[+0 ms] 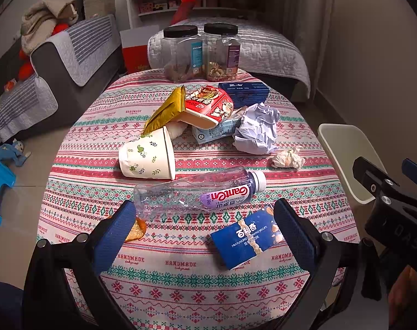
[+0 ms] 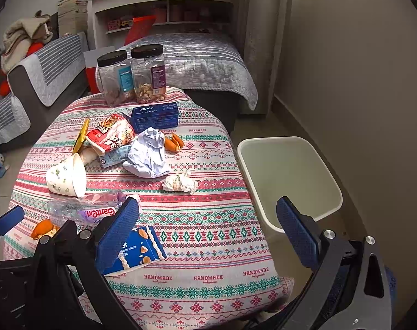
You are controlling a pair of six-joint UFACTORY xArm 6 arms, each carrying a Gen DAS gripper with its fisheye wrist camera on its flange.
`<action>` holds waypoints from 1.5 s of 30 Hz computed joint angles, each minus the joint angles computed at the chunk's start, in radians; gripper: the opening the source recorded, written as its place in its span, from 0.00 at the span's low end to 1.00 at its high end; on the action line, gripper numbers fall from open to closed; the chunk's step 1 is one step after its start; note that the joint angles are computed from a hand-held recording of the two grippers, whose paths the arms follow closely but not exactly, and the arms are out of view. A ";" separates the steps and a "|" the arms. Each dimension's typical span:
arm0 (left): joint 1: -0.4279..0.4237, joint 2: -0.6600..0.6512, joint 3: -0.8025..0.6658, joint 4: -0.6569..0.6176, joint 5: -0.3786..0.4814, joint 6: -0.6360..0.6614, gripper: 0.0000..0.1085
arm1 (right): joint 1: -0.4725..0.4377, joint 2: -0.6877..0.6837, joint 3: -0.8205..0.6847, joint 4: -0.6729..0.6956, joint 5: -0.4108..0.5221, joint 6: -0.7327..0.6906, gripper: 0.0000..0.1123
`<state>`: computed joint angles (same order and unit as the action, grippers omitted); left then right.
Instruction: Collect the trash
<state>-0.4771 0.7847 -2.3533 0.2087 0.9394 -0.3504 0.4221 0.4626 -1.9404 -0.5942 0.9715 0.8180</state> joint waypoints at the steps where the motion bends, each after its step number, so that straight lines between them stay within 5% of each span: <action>1: 0.000 0.001 -0.003 -0.002 0.001 0.001 0.89 | 0.000 0.001 -0.001 0.001 0.000 -0.002 0.86; 34: 0.006 0.033 -0.032 -0.065 0.043 0.019 0.89 | -0.022 -0.002 0.011 0.078 -0.031 -0.039 0.86; 40: 0.062 0.116 -0.143 -0.259 0.158 -0.016 0.89 | -0.079 0.025 -0.012 0.353 -0.022 -0.160 0.86; 45: 0.087 0.140 -0.123 -0.425 0.169 -0.015 0.89 | -0.111 0.029 -0.003 0.393 0.003 -0.149 0.86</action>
<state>-0.3897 0.9251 -2.4767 -0.2166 1.1083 -0.3652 0.3115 0.4916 -1.9430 -0.2007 0.9749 0.6690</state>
